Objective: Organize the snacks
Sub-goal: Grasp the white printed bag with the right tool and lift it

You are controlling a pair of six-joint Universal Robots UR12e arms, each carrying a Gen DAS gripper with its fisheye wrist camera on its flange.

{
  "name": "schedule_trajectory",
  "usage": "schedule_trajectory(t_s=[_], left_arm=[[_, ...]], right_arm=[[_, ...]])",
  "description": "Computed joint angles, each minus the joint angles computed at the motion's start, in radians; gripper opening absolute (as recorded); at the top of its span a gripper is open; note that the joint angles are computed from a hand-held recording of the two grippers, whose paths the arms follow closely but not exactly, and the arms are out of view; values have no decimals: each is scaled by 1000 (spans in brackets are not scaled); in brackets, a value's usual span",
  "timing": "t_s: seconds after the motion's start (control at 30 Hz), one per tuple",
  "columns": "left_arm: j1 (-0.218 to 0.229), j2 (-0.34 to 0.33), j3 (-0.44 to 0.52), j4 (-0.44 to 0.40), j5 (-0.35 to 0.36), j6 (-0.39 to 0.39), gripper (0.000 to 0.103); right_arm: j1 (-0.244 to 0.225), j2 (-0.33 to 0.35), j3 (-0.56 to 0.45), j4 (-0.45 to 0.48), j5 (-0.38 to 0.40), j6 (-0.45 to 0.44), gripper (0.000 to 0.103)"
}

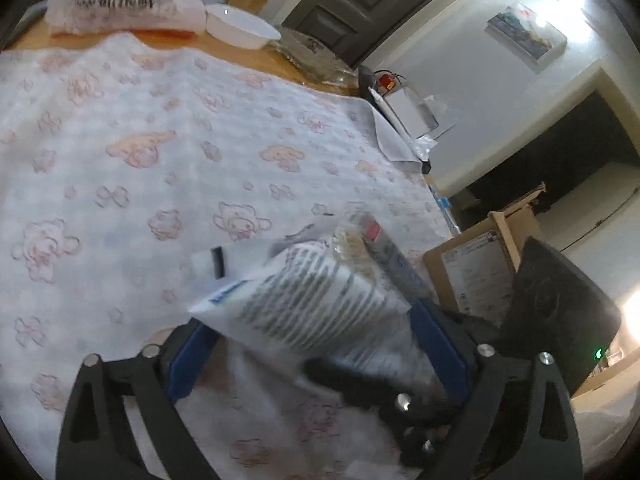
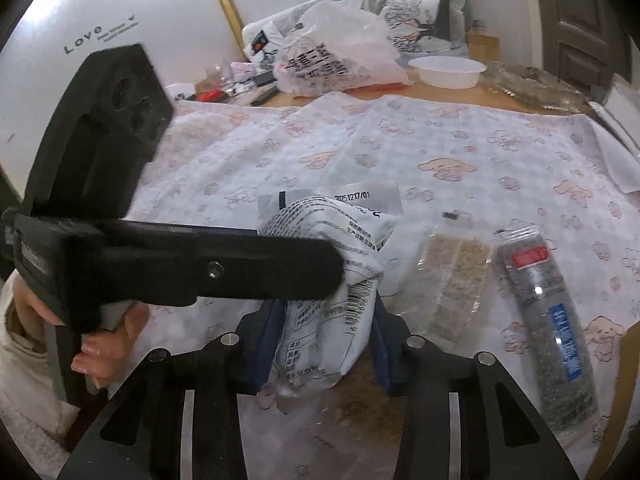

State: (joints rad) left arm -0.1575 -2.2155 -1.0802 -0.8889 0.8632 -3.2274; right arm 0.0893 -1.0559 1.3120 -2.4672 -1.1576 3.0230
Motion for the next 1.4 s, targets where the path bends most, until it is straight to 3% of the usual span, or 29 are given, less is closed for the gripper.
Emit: schedule_trajectory(t_s=[0.13,0.23,0.57,0.93,1.13,1.4], left_arm=[[-24,14,-7,19,124,43,92],[-31,29,-25,45,188,52,80],[-28,116,-121,152,238,72,68],[-49,219,-192,245,283,91,67],[-95,229,-158,245,317,124,67],[-177,161,-6,176,302,177,62]], right_arm=[[8,-6,6,2,26,-39,32],[8,-7,6,4,31,-33,31],[26,-44,32,-47,18,-17,28],[33,-139,114,-174,13,-7,28],[0,-204,187,-280,29,21,28],[-87,-284,286,-393,28,90,28]])
